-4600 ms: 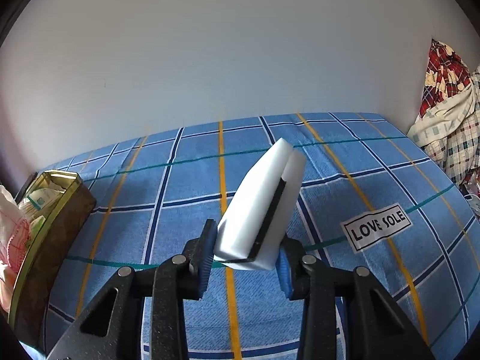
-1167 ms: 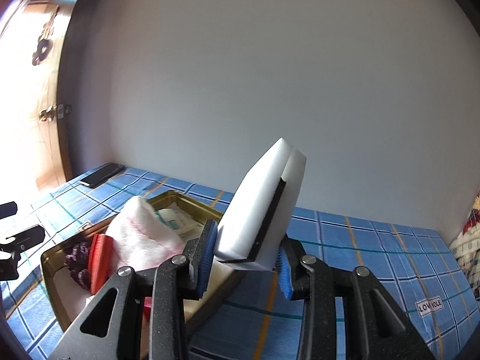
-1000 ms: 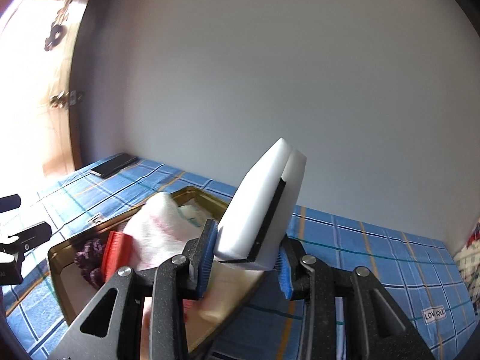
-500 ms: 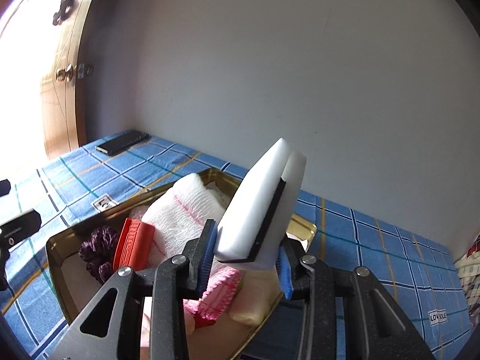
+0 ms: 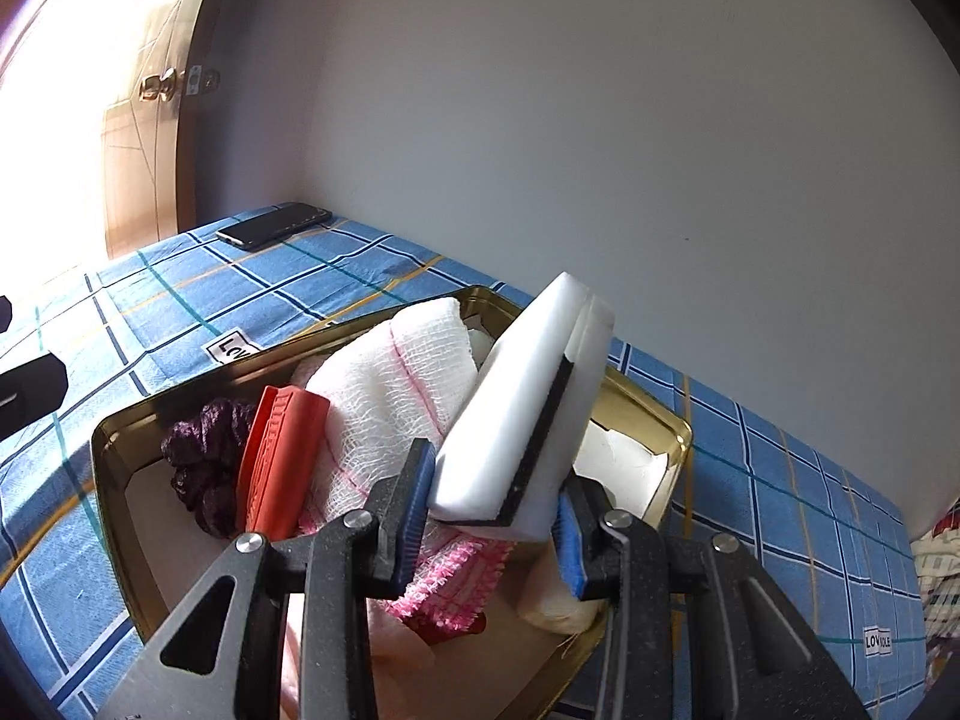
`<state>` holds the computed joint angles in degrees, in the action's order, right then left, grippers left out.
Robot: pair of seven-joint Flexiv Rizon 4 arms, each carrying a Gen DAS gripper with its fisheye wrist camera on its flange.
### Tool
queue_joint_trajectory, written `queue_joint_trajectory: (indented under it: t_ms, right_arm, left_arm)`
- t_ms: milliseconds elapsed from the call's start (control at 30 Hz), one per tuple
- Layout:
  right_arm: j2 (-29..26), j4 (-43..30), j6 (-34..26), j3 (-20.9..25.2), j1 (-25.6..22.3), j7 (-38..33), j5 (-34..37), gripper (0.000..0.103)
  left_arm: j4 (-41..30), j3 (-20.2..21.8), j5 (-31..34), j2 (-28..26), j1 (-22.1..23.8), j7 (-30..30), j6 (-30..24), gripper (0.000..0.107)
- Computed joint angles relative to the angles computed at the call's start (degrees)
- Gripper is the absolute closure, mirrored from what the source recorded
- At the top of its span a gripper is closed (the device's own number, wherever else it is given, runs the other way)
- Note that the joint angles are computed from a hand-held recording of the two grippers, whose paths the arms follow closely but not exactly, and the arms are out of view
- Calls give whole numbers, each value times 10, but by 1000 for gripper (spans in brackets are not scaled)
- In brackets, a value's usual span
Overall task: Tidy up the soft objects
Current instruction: 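Lower the white sponge into the gold tin and open the right gripper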
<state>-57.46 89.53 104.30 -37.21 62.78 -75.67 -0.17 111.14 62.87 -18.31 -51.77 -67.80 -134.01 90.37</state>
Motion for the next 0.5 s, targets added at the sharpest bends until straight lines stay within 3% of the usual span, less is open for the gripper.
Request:
queue_joint_trajectory:
  t_ms: [200, 267, 500]
  right_arm:
    - [-1, -2, 5, 3, -2, -6, -8, 61]
    - [9, 0, 13, 23, -15, -13, -8, 59]
    - [33, 22, 47, 34, -8, -44, 21, 36]
  left_arm:
    - [3, 2, 1, 0, -3, -1, 0, 4]
    - [2, -2, 2, 5, 1, 1, -2, 4]
    - [4, 7, 11, 9, -4, -5, -5, 4]
